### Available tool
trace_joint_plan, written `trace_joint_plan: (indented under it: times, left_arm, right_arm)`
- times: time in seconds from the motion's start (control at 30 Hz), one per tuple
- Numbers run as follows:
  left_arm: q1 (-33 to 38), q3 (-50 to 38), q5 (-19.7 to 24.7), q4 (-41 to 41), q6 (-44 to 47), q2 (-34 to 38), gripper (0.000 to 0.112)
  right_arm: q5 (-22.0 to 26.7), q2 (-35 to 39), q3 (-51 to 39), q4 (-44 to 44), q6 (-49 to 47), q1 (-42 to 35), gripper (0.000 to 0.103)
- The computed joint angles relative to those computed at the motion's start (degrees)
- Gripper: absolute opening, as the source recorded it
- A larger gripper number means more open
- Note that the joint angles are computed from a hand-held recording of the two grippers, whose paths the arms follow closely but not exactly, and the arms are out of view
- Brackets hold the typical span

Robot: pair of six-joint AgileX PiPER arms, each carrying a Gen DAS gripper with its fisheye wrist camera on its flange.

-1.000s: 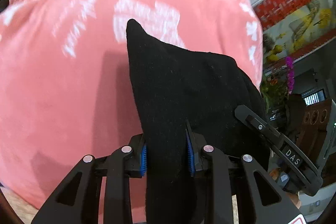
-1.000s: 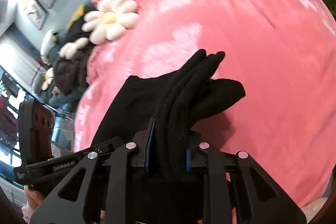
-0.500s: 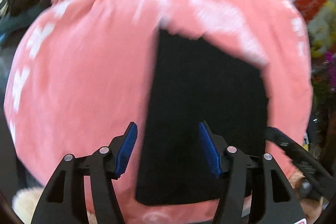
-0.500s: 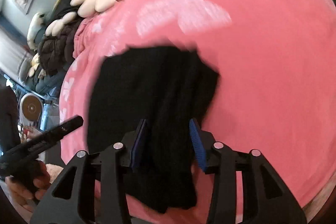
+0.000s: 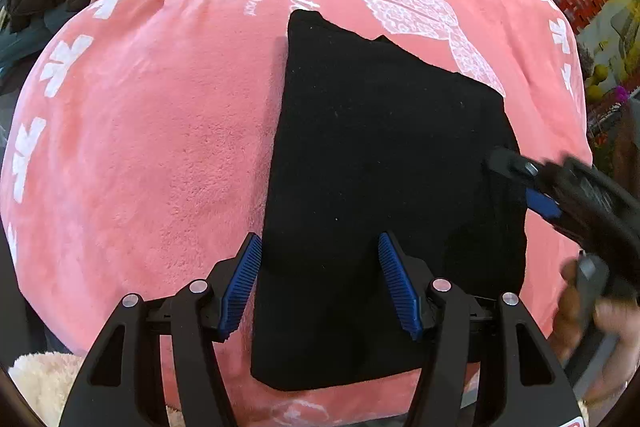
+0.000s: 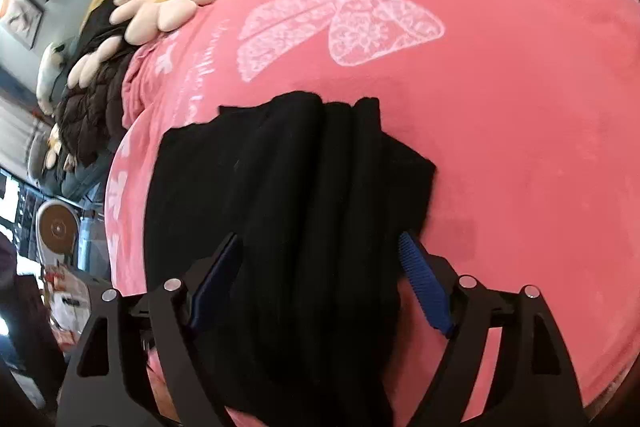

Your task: Fold small clothes

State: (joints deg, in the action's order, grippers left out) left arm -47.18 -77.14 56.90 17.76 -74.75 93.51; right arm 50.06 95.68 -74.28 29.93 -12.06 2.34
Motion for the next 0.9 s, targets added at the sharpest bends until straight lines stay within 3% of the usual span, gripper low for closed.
trace_joint_plan:
  times: [0.07, 0.13, 0.23, 0.33, 0.43, 0.6, 0.67, 0.7, 0.73, 0.83, 0.87, 0.9]
  left_arm:
    - [0.1, 0.3, -0.4, -0.4, 0.0, -0.2, 0.058]
    - [0.6, 1.0, -1.3, -0.8, 0.5, -0.4, 0.058]
    - [1.2, 1.8, -3.0, -1.3, 1.0, -0.6, 0.059]
    - [1.5, 1.9, -4.0, -1.1, 1.1, -0.2, 0.063]
    - [1.5, 1.5, -4.3, -0.9, 1.4, 1.2, 0.067]
    - [0.4, 4.6, -6.0, 1.5, -2.8, -0.9, 0.071]
    - [0.7, 6.2, -7.6, 0.5, -3.6, -1.9, 0.071]
    - [1.2, 7.3, -9.1, -0.8, -3.7, -2.6, 0.071]
    - [1.6, 8.2, -10.4, -1.7, -3.9, -3.2, 0.071]
    - [3.9, 12.0, -16.3, -7.8, -2.1, -4.8, 0.071]
    - [4.8, 13.4, -18.6, -10.1, -1.1, -5.2, 0.071]
    - [4.9, 14.0, -19.7, -10.5, -1.2, -5.3, 0.071]
  right_arm:
    - [-1.2, 0.6, -0.1, 0.9, -0.9, 0.4, 0.067]
    - [-0.7, 0.5, -1.7, 1.8, -3.2, 0.3, 0.021]
    - [-0.2, -1.5, -3.1, 4.6, -6.9, -1.3, 0.012]
    - [-2.0, -2.0, -3.2, 1.8, -8.8, -0.5, 0.011]
    - [-1.1, 1.4, -2.5, -0.6, -7.7, -1.3, 0.017]
    - [-1.2, -8.2, 4.4, 4.8, -10.8, -4.5, 0.021]
    - [1.1, -9.8, 6.5, 2.5, -10.2, -4.5, 0.044]
    - [0.6, -10.0, 7.3, 1.0, -9.2, -4.0, 0.065]
    - [-0.5, -10.4, 9.2, -0.2, -9.6, -3.4, 0.068]
    - [1.9, -7.2, 10.5, 5.4, -13.0, -4.8, 0.064]
    - [2.6, -6.1, 11.0, 8.6, -15.6, -5.5, 0.051]
    - [2.6, -5.1, 10.6, 9.6, -16.5, -5.2, 0.027]
